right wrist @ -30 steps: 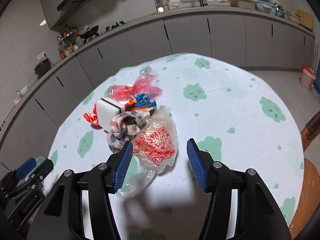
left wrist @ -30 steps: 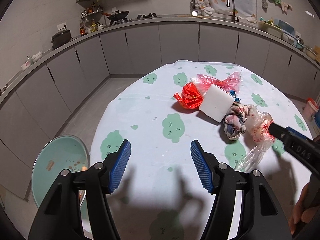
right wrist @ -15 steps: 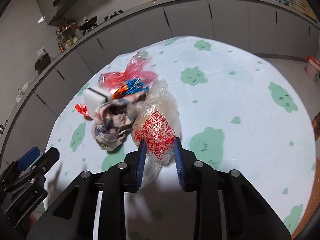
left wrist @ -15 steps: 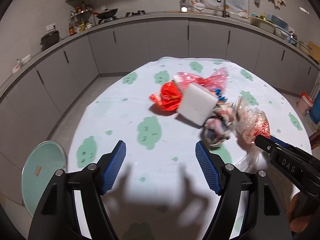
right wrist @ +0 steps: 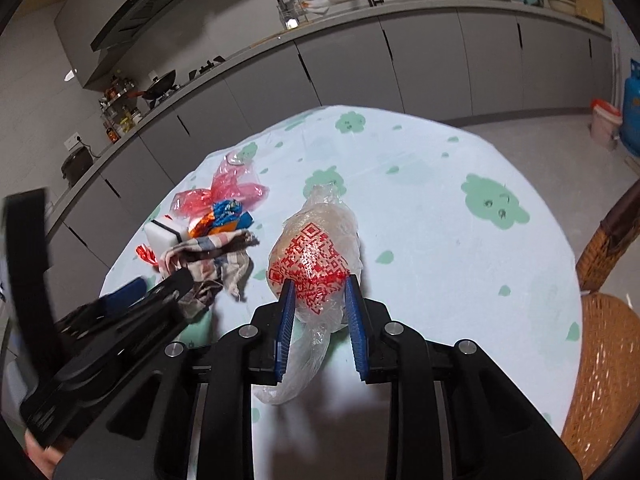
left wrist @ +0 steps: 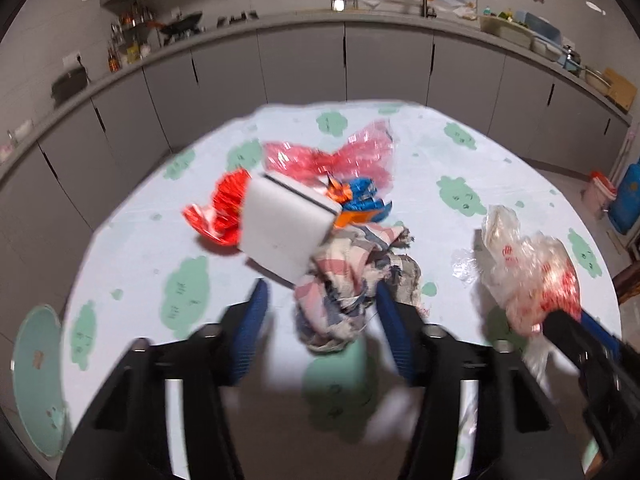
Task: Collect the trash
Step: 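Grasp the checkered cloth with the left tool while the right tool grasps the clear red-printed bag, then carry the cloth and clear bag over the bucket and release both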
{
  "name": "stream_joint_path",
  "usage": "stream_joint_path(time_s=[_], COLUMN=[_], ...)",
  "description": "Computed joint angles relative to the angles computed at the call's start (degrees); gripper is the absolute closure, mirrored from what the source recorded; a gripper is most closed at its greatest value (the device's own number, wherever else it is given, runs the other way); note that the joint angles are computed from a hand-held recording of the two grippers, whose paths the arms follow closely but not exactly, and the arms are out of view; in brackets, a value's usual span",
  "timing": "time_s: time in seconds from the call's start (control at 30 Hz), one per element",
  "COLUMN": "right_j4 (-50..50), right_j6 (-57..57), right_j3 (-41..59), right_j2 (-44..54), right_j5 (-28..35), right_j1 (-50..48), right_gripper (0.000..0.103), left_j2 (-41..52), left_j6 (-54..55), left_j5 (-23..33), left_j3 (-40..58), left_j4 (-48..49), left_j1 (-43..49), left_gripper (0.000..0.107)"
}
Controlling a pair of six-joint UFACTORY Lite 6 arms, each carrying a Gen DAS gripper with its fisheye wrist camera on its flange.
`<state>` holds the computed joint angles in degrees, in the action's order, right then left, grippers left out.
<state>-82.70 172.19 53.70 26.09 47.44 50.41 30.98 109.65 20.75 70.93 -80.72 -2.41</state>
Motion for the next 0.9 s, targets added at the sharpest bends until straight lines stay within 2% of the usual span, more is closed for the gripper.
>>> stream_joint_path(time_s=[0.07, 0.1, 0.2, 0.33, 0.57, 0.7, 0.9], right_j4=[-1.01, -1.38, -1.56, -0.65, 3.73, 5.24, 5.62], right_j6=[1.24, 1.64, 2.14, 2.43, -2.79, -6.6, -9.98], right_j3=[-0.34, -0.48, -0.93, -1.24, 3.74, 8.36, 13.42], right_j2=[0.24, 0.28, 0.01, -0.9, 0.28, 2.72, 5.88], right_j5=[-0.67, -0.9, -0.47, 1.65, 7.49, 9.32, 8.49], right_j1=[-0.07, -0.08, 0.42, 1.48, 4.97, 6.27, 6.36], right_gripper=[0.077, 0.077, 0.077, 0.077, 0.077, 0.077, 0.077], left_j2=[2.93, 3.18, 2.76, -0.69, -5.27, -3.12, 1.89], left_j6=[-7.56, -8.01, -6.78, -4.19, -0.78, -0.95, 0.48], left_j5=[0.4, 0.38, 3.07, 7.39, 20.08, 27.18, 39.07], left_j3=[2.87, 3.03, 2.61, -0.03, -1.86, 2.4, 9.37], left_j4=[6.51, 7.1, 7.33, 7.2, 10.98, 14.13, 18.56], left_j1=[-0.56, -0.55, 1.28, 5.54, 17.43, 23.03, 29.8], left_gripper=[0.073, 0.075, 0.079, 0.08, 0.08, 0.08, 0.08])
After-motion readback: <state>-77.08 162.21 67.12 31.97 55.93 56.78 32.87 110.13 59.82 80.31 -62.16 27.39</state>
